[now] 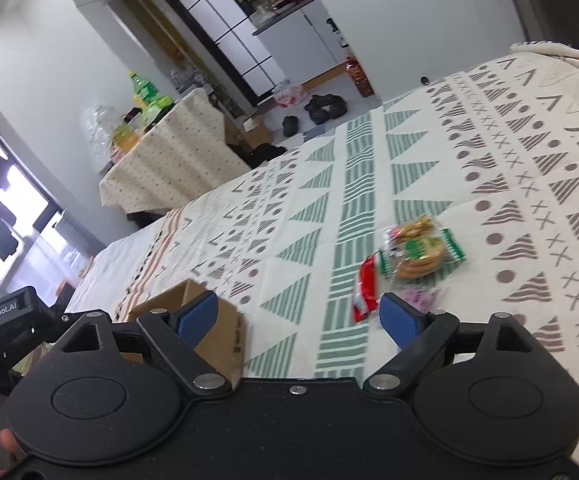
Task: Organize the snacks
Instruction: 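Move both tools back toward the remaining snacks, then grasp red-and-white snack with left tool while right tool grasps cookie pack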
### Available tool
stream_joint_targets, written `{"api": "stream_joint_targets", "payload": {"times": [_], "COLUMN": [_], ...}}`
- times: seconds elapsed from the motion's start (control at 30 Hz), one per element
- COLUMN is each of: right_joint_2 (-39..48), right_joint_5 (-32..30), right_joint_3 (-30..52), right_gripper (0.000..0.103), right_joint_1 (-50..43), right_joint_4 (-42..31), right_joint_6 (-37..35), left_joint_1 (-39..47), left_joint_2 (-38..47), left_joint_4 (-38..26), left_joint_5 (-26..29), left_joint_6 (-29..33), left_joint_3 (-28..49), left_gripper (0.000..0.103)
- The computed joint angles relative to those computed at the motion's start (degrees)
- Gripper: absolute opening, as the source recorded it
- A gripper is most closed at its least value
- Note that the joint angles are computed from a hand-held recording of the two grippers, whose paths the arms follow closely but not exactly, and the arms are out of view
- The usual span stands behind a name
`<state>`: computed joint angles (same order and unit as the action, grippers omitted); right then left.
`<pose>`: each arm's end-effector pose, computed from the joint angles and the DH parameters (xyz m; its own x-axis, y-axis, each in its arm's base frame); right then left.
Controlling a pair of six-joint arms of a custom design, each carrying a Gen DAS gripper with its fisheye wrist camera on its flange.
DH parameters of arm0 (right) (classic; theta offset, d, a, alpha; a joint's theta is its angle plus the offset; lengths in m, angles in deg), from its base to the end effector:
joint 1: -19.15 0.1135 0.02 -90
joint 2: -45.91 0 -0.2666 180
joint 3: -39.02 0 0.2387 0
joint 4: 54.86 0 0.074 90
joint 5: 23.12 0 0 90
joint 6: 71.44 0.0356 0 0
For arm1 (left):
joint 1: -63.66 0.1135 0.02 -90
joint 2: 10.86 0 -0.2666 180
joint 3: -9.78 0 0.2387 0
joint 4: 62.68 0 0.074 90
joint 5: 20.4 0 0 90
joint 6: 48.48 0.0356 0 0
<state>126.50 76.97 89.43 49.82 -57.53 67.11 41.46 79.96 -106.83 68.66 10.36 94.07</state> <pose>0.2392 0.1346 0.1974 -0.5904 0.5078 -0.6273 0.1011 0.8177 0.5668 0.3061 -0.1243 0.2681 -0.8034 -0.2309 -0.5488 -0.0556 0.9468 -0.3170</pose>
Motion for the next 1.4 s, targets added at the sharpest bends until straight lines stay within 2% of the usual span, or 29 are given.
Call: {"api": "stream_joint_targets", "payload": {"times": [0.13, 0.33, 0.77, 0.93, 1.2, 1.4], "right_joint_2": [-1.17, -1.56, 5.62, 9.24, 17.32, 23.52], "right_joint_5": [-2.71, -4.8, -10.29, -13.87, -21.55, -25.78], "right_joint_3": [-1.07, -2.95, -2.18, -1.21, 0.43, 2.91], "right_gripper": [0.096, 0.103, 0.103, 0.096, 0.076, 0.07], "right_joint_1": [-3.27, -7.24, -15.86, -18.85, -24.0, -26.13], "right_joint_4": [-0.27, 0.78, 6.18, 7.49, 11.21, 13.31], "right_joint_6": [-1.79, -1.55, -2.04, -1.78, 2.38, 5.12], "left_joint_1": [-2.68, -6.01, -8.68, -9.14, -9.81, -10.14], "left_joint_2": [2.94, 7.61, 18.62, 22.81, 31.25, 36.92], "left_joint_4": [0.17, 1.13, 3.2, 4.98, 5.46, 5.08], "left_joint_5": [0.25, 0.12, 0.25, 1.12, 2.86, 3.93], "left_joint_6": [-0.19, -0.63, -1.9, -2.75, -4.12, -5.3], "left_joint_3": [2.38, 5.8, 13.49, 15.82, 21.99, 26.17], "left_gripper": [0.101, 0.103, 0.1, 0.099, 0.08, 0.066]}}
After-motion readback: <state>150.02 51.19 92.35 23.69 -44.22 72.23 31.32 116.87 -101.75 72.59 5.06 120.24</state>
